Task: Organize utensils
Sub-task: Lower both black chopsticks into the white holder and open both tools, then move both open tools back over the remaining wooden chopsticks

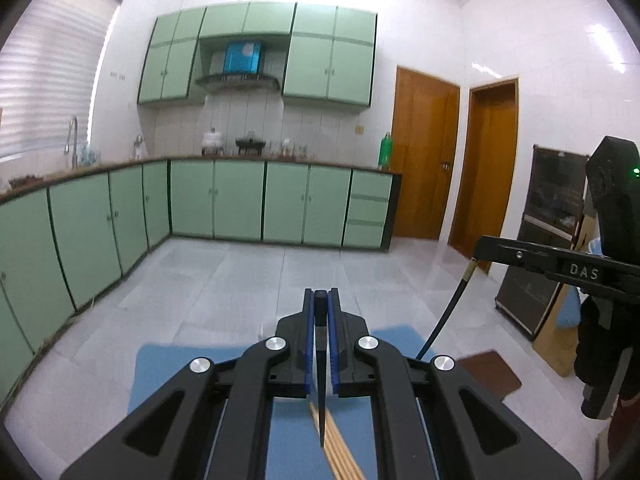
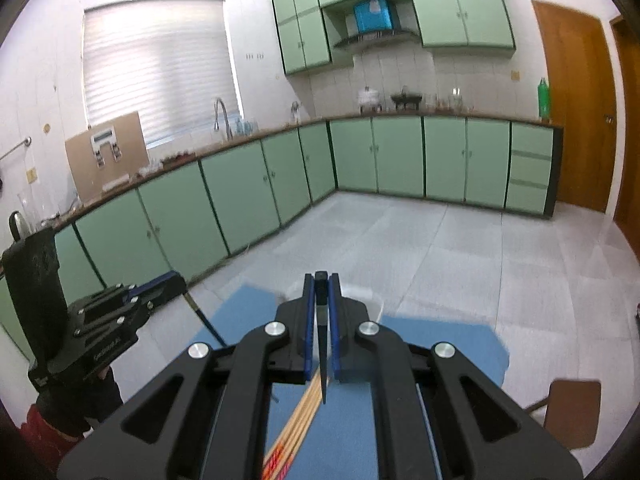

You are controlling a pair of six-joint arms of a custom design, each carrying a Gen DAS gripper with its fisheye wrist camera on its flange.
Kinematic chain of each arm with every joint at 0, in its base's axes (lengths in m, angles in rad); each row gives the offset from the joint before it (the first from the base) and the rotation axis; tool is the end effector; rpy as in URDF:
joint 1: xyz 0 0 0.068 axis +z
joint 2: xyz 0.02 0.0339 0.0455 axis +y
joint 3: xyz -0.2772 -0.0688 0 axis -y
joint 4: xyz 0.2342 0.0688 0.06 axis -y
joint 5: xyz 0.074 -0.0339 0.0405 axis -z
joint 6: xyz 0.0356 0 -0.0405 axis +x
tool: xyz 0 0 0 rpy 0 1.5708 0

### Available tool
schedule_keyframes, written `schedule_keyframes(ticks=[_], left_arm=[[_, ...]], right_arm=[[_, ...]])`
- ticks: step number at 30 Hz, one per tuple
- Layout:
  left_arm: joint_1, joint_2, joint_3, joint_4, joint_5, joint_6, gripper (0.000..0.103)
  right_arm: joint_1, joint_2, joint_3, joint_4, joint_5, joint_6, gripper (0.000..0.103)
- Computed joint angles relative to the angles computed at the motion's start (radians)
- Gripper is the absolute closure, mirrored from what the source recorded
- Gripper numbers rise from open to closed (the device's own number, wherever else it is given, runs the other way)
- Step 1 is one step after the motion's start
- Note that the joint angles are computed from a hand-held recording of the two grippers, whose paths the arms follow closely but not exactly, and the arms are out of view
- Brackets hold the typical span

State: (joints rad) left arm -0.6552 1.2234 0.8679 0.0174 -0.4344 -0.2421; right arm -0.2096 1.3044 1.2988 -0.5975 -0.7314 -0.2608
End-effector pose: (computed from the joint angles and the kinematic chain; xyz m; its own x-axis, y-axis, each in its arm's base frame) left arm 0.2203 -0.1504 0.3136 -0.3124 -0.0342 -0.9493 0.1679 0.9816 -0.0906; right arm 0.2635 -0.0317 0.3826 -0.4372 -0.1032 -0.8934 -0.5133 0.8444 0.1537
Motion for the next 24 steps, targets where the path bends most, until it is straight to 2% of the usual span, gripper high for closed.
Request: schedule_keyframes(ticks=[5, 12, 17, 21, 22, 24], left_arm=[[0.046, 0.079, 0.153, 0.013, 0.032, 0.078, 0.097], [0.118, 0.291, 0.38, 0.039, 0.052, 0.142, 0.097], [0.15, 0.403, 0.421, 0.041, 0.073, 0.108, 0.097], [0.178, 0.474, 0.418, 0.009, 0.122, 0.054, 0.097], [0.182, 0.479, 0.411, 0.006, 0.128, 0.048, 0.096], [0.183, 0.477, 0.383, 0.014, 0.135, 0.04, 0.095]], right_arm=[[0.024, 0.092, 0.12, 0.08, 0.039, 0.089, 0.097], [0.071, 0.254, 0.216, 0.213, 0.1, 0.196, 0.097], [0.113, 0.332, 0.193, 0.272, 0.165, 0.184, 0.097], [0.137, 0.382, 0.173, 0.243, 0.172, 0.147, 0.096], [0.144, 0.378, 0.161, 0.247, 0.181, 0.151, 0.095], [0.139, 0.375, 0.128, 0.263, 0.181, 0.149, 0.085]])
